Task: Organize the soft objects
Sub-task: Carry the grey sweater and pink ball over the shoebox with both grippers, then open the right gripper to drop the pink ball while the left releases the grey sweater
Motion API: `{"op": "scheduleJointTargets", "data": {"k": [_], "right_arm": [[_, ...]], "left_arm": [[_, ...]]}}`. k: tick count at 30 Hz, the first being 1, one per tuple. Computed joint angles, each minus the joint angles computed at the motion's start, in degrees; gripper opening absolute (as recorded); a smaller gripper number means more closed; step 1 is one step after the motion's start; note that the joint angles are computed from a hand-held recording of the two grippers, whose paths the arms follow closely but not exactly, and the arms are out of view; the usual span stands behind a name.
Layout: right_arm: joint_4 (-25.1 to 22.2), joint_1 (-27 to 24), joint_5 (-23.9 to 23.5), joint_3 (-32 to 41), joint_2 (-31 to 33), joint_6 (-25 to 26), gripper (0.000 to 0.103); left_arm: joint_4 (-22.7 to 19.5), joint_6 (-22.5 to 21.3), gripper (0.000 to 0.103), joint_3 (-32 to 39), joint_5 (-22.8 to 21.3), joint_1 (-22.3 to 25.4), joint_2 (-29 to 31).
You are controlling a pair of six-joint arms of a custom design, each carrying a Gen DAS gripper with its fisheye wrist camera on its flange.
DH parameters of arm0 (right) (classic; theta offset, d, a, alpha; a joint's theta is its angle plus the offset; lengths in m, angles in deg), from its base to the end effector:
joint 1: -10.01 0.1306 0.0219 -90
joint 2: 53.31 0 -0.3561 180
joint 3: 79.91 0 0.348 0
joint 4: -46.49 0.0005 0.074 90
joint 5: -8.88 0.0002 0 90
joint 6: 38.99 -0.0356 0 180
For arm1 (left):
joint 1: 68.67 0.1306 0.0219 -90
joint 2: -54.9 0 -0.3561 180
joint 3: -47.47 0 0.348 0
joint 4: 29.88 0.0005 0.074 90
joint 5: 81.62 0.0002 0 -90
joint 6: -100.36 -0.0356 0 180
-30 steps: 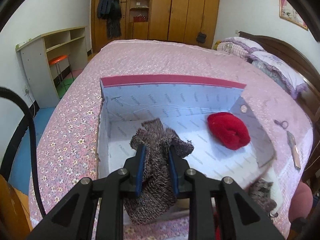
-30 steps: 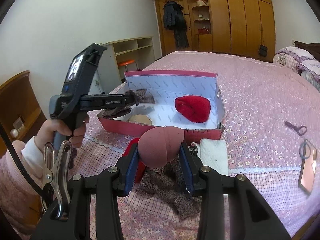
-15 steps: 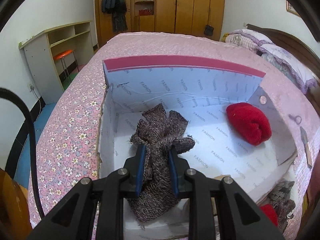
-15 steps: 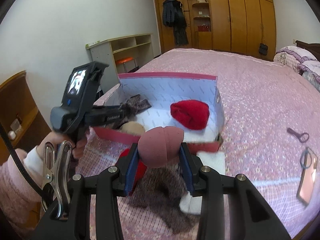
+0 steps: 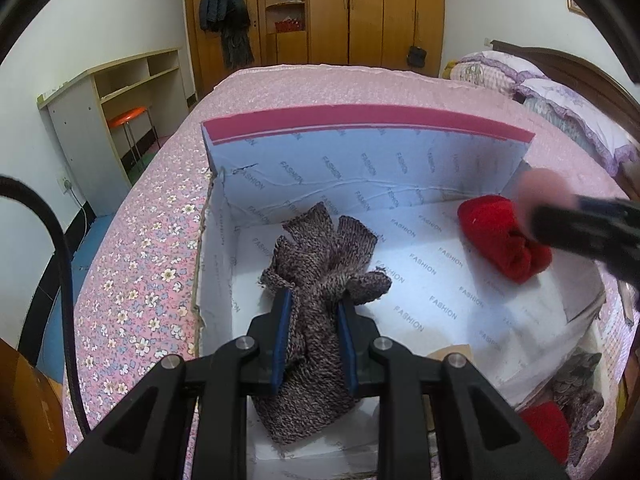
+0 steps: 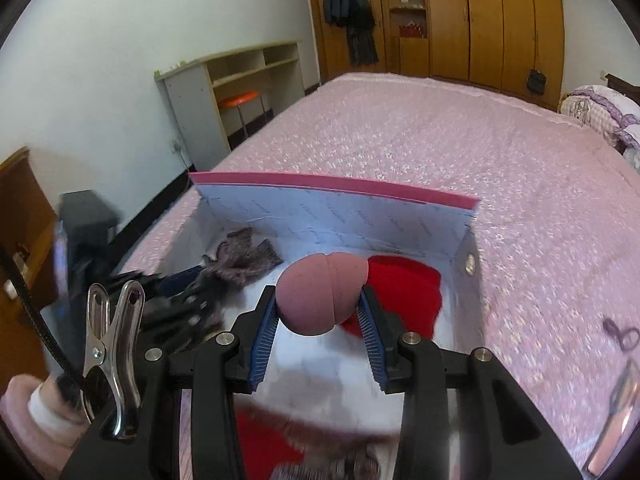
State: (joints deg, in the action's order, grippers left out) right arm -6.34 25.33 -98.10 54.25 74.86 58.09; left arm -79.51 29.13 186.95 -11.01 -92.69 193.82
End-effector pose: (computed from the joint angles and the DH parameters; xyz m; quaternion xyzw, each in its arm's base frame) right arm 0.6357 0.1844 0.3679 -0.2319 0.8917 0.1631 0.3530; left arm 0.6519 -0.2781 0.2866 -0.0165 0.9252 0.0212 0.3784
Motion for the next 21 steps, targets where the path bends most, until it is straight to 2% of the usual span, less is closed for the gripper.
{"op": "scheduleJointTargets", "data": {"k": [4, 8, 12, 18, 21], "right_arm": [[-5.27, 0.54, 1.79, 10.53, 7.23, -1.0, 0.041], [-8.69, 0.6, 2.67, 17.63, 11.95, -1.42, 0.041], [-9.83, 0.92, 4.25, 20.46, 14.03, -0.54, 0.042], [-12.78, 0.63, 3.62, 26.06, 17.43, -2.02, 0.042], [-11.5, 0.61, 3.73, 24.26, 16.58, -2.18, 0.043]], "left_arm": [[-0.08, 0.09, 0.024, 0.08, -0.18, -0.11, 0.01], [-0.21, -0.02, 0.024, 0.11, -0.27, -0.16, 0.03], [-0.11, -0.01, 0.024, 0.23, -0.7, -0.3, 0.13], [-0.54, -0.39, 0.024, 0.84, -1.07, -0.5, 0.42], [-0.74, -0.22, 0.024, 1.01, -1.12, -0.54, 0.51]]}}
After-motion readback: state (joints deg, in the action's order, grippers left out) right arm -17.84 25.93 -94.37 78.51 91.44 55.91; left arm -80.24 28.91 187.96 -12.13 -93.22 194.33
